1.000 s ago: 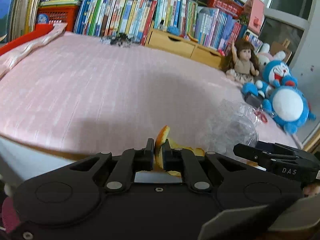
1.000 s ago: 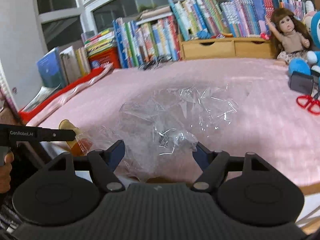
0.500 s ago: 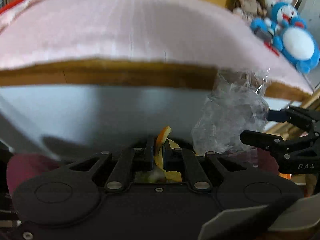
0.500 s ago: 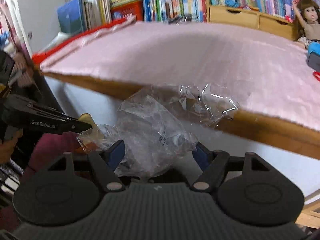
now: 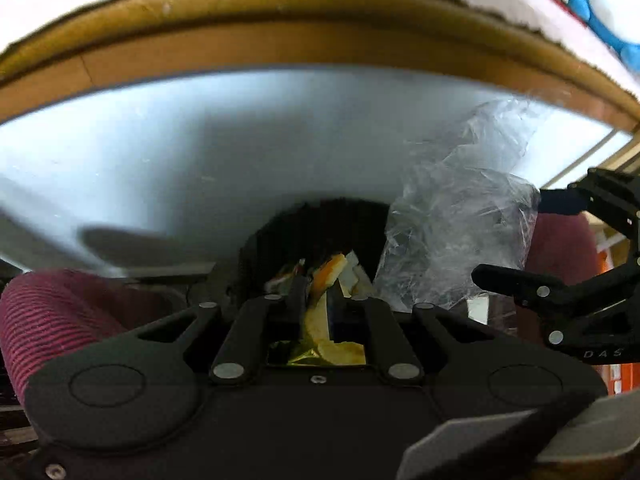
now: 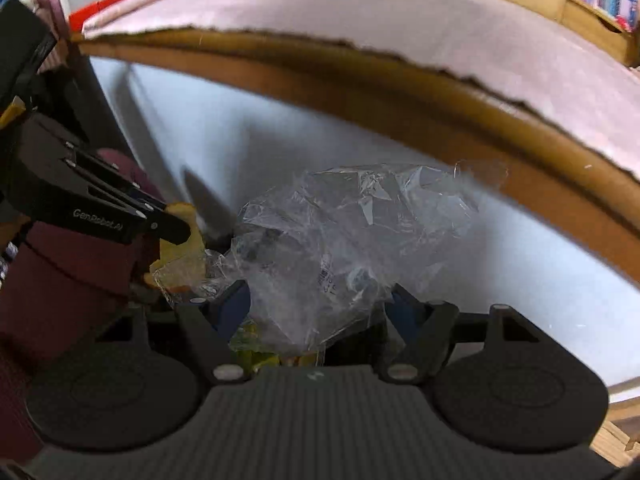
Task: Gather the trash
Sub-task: 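Lower the orange peel and plastic bag into the black bin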
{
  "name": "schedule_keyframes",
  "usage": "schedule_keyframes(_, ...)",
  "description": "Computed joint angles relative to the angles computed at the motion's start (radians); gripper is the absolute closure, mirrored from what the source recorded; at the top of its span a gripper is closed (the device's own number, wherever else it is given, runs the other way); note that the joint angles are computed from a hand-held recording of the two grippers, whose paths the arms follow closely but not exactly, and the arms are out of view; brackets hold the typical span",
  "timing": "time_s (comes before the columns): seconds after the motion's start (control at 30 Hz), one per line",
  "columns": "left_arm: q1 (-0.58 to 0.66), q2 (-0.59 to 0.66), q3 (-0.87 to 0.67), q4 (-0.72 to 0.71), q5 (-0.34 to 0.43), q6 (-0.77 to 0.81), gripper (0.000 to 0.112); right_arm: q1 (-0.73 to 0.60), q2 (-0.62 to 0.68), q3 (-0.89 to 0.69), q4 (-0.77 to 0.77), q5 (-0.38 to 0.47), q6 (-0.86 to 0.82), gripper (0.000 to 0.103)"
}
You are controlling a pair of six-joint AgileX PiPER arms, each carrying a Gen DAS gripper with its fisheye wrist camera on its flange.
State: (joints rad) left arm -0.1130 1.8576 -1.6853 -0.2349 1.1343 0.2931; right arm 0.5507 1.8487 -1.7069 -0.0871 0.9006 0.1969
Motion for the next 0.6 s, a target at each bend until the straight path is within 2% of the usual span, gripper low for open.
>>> schedule_keyframes(0.6, -0.068, 0.206, -0.107, 0.085, 0.035, -0.065, 0.102, -0.054, 0.249, -0.240, 0.137, 0.154, -0.181, 0.026)
